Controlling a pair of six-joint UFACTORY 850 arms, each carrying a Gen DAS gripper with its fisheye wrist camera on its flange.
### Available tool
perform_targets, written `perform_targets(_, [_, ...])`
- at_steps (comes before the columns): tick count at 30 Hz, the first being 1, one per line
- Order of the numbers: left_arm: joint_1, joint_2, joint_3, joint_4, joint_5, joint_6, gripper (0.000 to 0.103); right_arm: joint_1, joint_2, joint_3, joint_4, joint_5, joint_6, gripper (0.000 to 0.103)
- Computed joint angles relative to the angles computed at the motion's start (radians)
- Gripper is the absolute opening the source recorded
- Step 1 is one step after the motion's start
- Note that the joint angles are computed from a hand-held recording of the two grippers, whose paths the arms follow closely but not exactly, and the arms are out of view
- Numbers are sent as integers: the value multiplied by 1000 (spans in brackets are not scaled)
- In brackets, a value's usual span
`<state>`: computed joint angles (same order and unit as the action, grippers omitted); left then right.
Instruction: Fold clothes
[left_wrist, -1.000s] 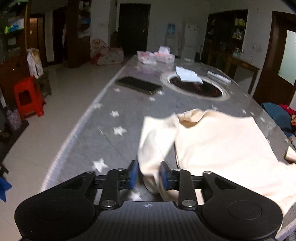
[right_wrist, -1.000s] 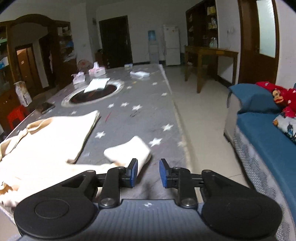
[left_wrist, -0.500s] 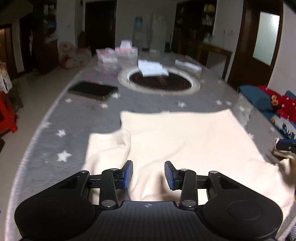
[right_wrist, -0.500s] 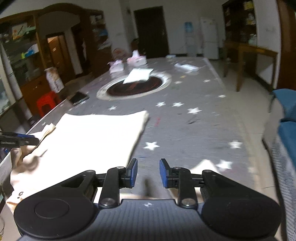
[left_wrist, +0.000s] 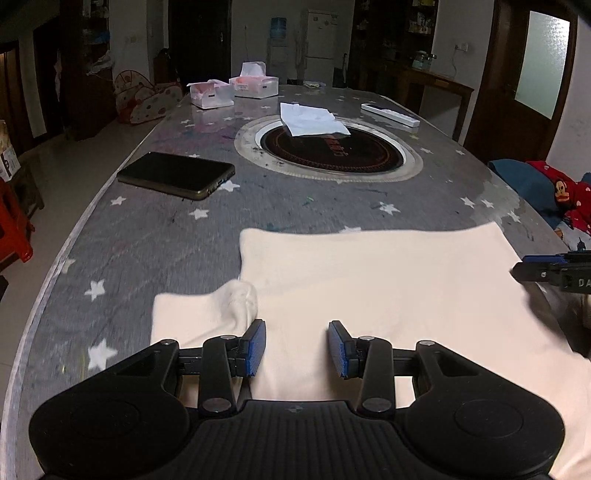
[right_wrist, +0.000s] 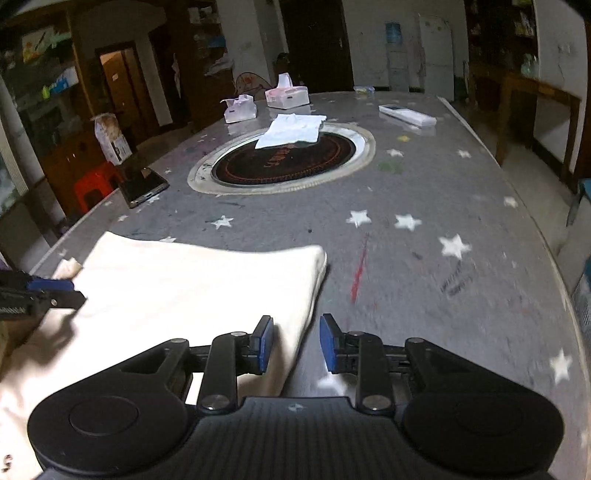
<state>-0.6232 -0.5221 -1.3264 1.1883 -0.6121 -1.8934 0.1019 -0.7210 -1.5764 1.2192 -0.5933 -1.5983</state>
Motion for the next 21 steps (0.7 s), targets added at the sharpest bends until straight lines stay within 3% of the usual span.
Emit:
perform_targets(2, [9, -10, -13, 1, 1, 17, 41, 11, -9, -16, -15, 17, -4, 20])
perform_targets(3, [14, -16, -22, -3, 1, 29, 41, 15, -14, -26, -26, 22, 0, 8])
perform_targets(5, [25, -29, -44, -18, 2, 57, 41, 22, -25, -48, -48, 28, 1, 5])
perform_targets(14, [112, -129, -212, -175, 32, 254, 41, 75, -90, -153, -73, 152, -80, 3])
perform_targets(18, [133, -188, -285, -137, 8, 263, 41, 92, -144, -235, -111, 204, -75, 3])
perform_targets(21, [132, -202, -300, -104, -6, 251, 41, 93, -181, -299, -179, 194, -4, 7])
